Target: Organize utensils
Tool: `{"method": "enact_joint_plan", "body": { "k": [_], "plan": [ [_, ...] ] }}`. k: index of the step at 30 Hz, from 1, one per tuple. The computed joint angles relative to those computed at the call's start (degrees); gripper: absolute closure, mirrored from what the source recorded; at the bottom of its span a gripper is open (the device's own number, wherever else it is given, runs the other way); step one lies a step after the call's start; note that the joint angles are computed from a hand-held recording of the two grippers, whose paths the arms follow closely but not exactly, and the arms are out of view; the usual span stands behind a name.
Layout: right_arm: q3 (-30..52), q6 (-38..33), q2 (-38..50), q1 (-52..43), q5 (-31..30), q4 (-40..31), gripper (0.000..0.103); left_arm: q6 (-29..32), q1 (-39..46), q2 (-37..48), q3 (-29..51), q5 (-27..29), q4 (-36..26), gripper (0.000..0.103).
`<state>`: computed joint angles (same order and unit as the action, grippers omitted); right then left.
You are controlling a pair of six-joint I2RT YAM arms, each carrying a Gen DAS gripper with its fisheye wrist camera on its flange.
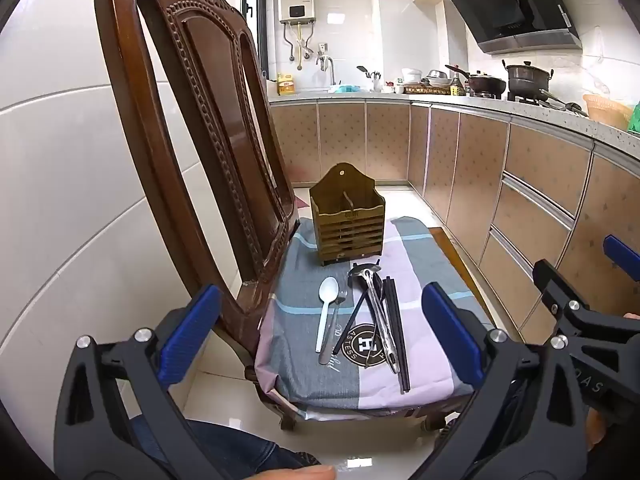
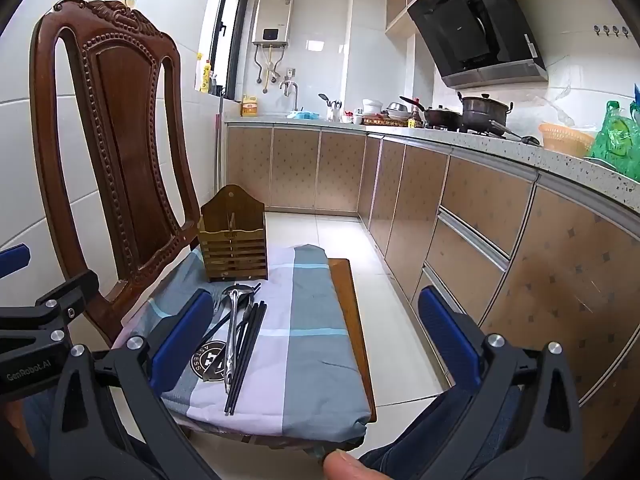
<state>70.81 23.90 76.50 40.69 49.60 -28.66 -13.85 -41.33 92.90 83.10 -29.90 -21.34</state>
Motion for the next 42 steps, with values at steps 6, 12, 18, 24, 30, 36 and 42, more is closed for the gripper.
{"method": "enact_joint_plan", "body": {
  "k": [6,12,18,24,30,36,42],
  "plan": [
    [0.31,0.46,0.13,0.14,-0.07,-0.49,0.003,0.37,0.12,0.06,-0.08,0.19,0.23,0.004],
    [0.40,0.86,0.03,0.22,-0.22,-0.83,0.003,0.57,-0.18,0.15,-0.08,-0.55,0.42,0.004],
    [1.34,0.71,0.45,0.35,-0.02,-1.28,0.003,0.38,-0.13,0.45,0.27,-0.53,0.19,0.004],
    [1.39,0.70,0.56,0.35,0.01,-1.21,0.003,0.51,-0.08,-0.15,1.95,-0.36,-2.14,0.004],
    [1.45,0.96,0.51,0.64,0.25,-1.47,0.003,0.68,-0.07,-0.16,1.05,-0.49,-1.07,0.004],
    [1.43,0.98,0.49,0.68,0.28,-1.45,0.003,0.71,-0.15,-0.16,0.95,-0.58,-0.97,0.004],
    [1.48,1.05,0.53,0.75,0.33,-1.50,0.003,0.69,-0.10,-0.05,1.43,-0.53,-1.40,0.004]
  ]
}}
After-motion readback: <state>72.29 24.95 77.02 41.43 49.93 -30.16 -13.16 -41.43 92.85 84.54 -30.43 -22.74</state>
